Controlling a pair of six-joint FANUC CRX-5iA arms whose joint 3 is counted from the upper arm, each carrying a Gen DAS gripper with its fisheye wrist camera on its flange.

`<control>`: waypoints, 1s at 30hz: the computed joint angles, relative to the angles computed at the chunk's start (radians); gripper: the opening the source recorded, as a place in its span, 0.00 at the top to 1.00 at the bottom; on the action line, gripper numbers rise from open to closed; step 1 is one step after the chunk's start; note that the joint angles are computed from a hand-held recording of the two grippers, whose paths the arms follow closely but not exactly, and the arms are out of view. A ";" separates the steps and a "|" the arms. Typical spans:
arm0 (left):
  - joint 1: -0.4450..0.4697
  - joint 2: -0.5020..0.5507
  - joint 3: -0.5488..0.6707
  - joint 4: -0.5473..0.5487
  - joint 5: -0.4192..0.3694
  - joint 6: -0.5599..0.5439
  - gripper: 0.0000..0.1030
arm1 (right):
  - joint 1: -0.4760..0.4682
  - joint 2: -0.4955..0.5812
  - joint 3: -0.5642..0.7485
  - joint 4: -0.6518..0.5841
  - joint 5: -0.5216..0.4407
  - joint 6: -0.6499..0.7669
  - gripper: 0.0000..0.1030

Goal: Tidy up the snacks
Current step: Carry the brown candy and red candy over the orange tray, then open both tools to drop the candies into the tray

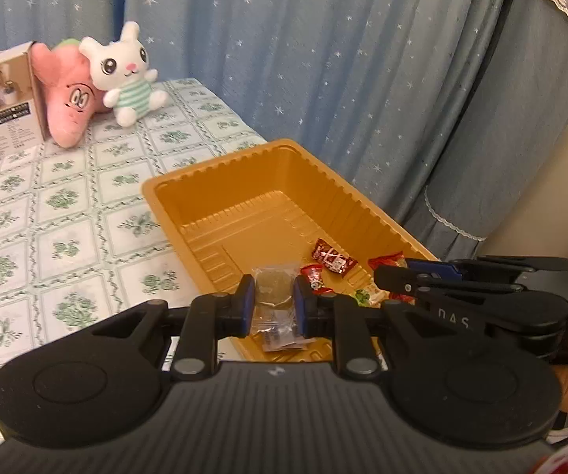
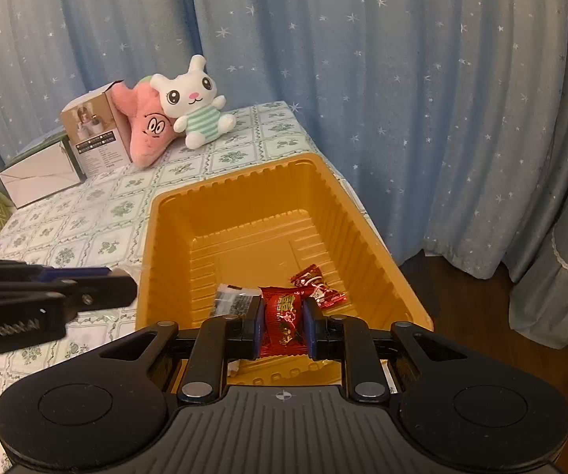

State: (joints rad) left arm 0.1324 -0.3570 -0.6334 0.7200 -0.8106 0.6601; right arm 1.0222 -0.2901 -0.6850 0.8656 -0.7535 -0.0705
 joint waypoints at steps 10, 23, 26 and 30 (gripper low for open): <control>-0.059 0.056 0.011 0.000 0.041 0.005 0.80 | -0.029 0.003 -0.006 -0.001 0.029 -0.001 0.80; 0.071 -0.028 -0.024 0.029 0.004 -0.047 0.62 | -0.059 0.006 0.006 -0.049 0.085 0.032 0.80; 0.092 -0.038 -0.025 0.023 -0.008 -0.047 0.62 | -0.066 0.017 0.014 -0.051 0.097 0.039 0.80; 0.109 -0.049 -0.034 0.028 -0.015 -0.049 0.61 | -0.080 0.024 0.015 -0.037 0.127 0.037 0.80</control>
